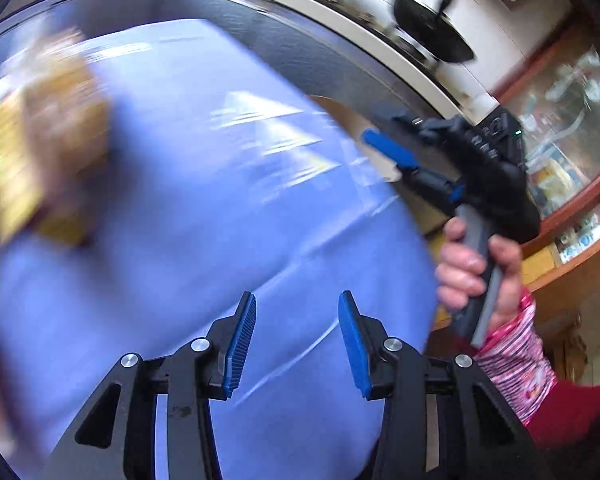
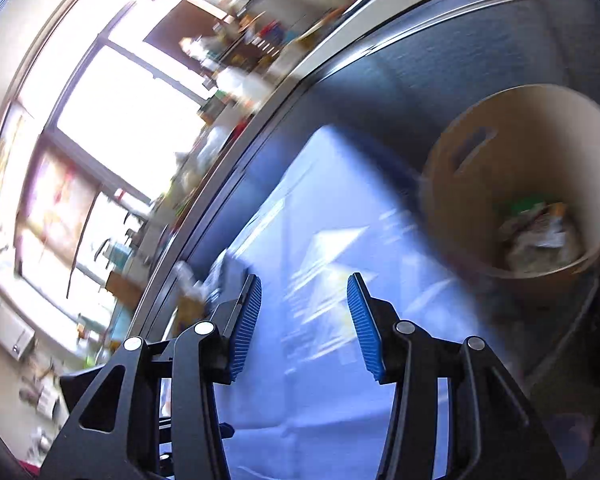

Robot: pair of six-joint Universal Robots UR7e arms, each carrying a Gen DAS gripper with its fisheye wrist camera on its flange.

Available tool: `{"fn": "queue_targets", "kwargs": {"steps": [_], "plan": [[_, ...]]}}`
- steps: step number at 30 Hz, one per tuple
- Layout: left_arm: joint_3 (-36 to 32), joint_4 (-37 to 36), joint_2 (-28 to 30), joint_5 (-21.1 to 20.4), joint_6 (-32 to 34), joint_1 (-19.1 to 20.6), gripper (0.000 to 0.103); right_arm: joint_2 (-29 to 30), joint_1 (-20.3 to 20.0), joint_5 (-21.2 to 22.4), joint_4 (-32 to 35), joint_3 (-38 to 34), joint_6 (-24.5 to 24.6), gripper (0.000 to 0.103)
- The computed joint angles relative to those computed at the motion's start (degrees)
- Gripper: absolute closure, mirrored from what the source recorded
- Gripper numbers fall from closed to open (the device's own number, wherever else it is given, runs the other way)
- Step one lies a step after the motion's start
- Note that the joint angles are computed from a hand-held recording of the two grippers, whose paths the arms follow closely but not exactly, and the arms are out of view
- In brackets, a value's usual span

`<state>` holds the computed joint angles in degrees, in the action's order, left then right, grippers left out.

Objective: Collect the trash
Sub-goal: 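Grasp the yellow seasoning box with the left gripper while the right gripper grasps the cat-print sachet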

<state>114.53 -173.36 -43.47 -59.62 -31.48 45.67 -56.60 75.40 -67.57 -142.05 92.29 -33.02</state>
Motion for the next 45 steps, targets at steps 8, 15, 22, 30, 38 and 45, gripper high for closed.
{"fn": "queue_targets", "kwargs": {"steps": [8, 15, 22, 30, 38, 45], "plan": [[21.6, -11.26, -13.59, 11.09, -18.23, -5.14, 0.061, 3.1, 9.81, -7.42, -4.21, 6.7, -7.08, 0.058], [23.62, -19.24, -17.23, 10.34, -14.25, -4.18, 0.061, 8.13, 13.38, -12.66, -10.38, 6.22, -4.02, 0.102], [11.26, -14.72, -12.35, 8.47, -7.52, 1.03, 0.045, 2.11, 10.33, -9.32, -11.19, 11.58, -4.11, 0.102], [-0.6, -0.55, -5.91, 11.56, -9.98, 4.17, 0.052, -6.13, 4.32, -6.13, -13.53, 18.35, -5.7, 0.102], [3.24, 1.92, -7.6, 13.67, -16.81, 2.05, 0.08, -7.23, 2.35, -4.43, -11.31, 20.2, -4.66, 0.102], [15.08, 0.51, -13.17, 11.54, -21.3, -2.94, 0.08, -8.17, 2.55, -4.08, -9.75, 22.02, -6.01, 0.102]]}}
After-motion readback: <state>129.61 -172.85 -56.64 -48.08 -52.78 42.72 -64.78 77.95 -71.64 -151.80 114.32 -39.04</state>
